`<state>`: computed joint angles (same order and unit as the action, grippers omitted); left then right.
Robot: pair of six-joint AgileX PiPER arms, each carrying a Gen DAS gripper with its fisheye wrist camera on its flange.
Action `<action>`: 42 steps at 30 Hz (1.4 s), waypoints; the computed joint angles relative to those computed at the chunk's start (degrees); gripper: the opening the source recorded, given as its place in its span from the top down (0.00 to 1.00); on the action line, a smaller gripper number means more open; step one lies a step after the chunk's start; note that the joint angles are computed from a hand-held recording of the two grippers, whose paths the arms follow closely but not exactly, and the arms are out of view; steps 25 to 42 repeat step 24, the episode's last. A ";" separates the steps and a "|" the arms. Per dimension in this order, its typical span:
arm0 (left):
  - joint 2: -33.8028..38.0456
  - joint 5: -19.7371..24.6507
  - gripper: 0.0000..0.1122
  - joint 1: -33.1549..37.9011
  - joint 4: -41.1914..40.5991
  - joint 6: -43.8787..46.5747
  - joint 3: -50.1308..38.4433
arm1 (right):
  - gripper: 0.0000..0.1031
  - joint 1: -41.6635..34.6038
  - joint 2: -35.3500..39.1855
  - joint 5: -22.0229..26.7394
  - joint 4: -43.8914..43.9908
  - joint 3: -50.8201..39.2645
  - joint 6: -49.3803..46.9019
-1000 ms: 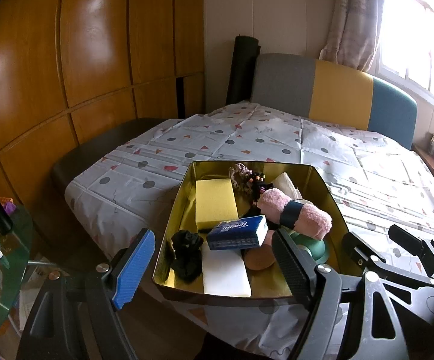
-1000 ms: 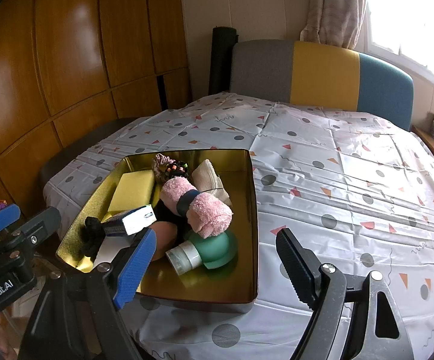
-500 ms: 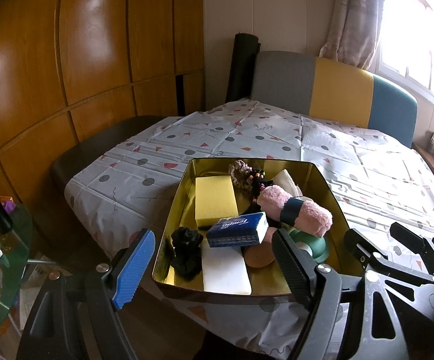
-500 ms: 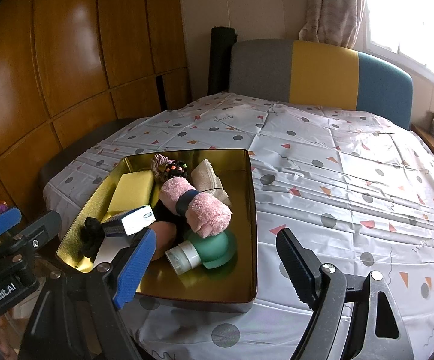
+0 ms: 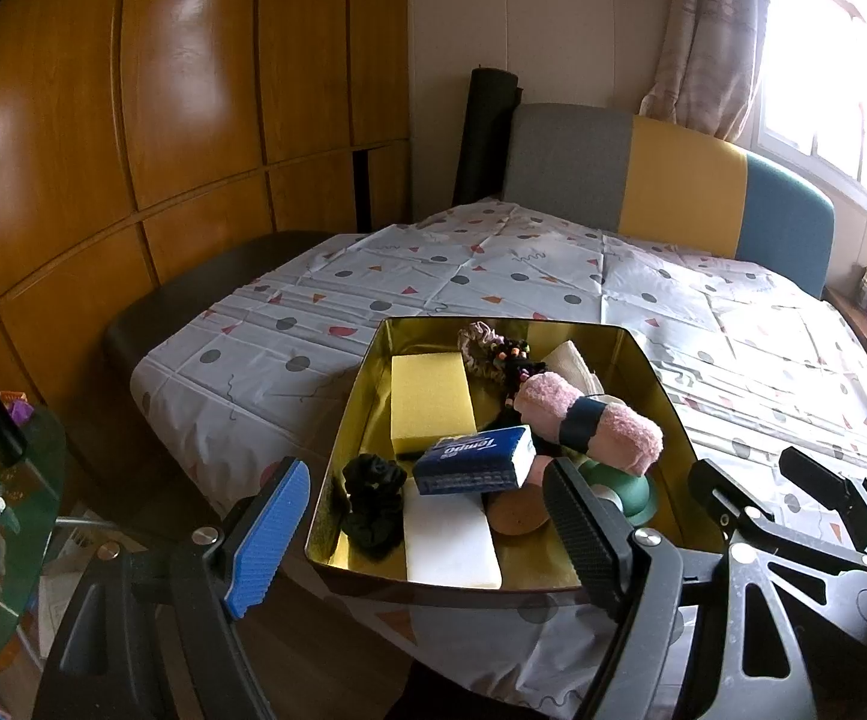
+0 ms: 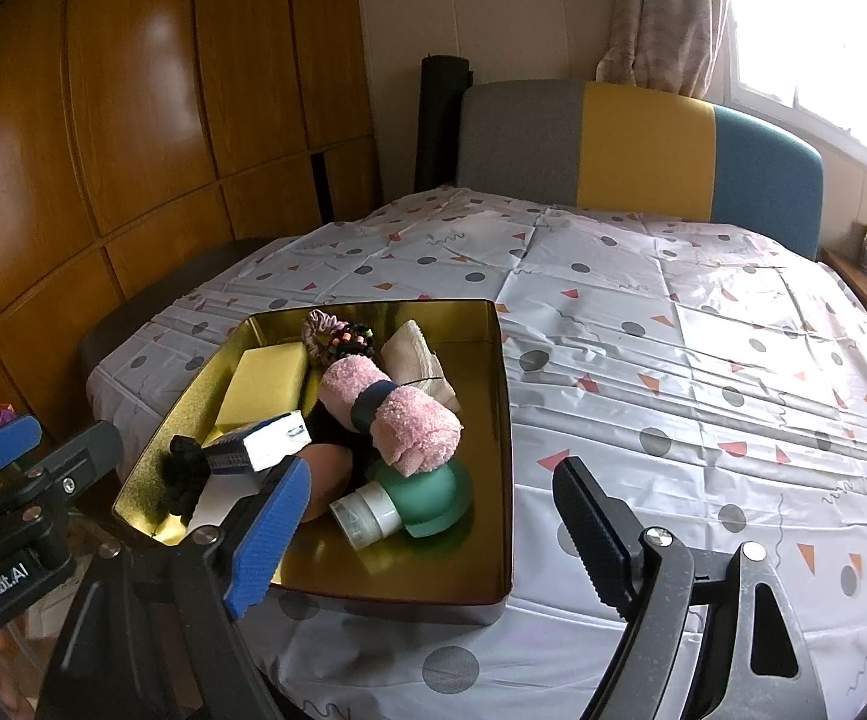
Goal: Organize soft objects
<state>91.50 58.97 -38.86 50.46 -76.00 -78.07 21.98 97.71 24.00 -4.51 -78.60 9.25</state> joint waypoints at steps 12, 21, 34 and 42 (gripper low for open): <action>0.07 -0.93 0.30 0.12 -0.61 0.44 0.14 | 0.18 -0.03 0.07 0.10 -0.06 -0.01 0.09; -0.18 -2.31 0.47 -0.31 2.89 -1.14 1.46 | 0.18 -0.06 0.88 0.45 -0.36 -0.55 0.72; 0.32 -2.76 0.47 0.29 1.29 0.25 0.83 | 0.18 -0.18 1.08 0.49 -0.68 -0.64 1.04; 0.32 -2.76 0.47 0.29 1.29 0.25 0.83 | 0.18 -0.18 1.08 0.49 -0.68 -0.64 1.04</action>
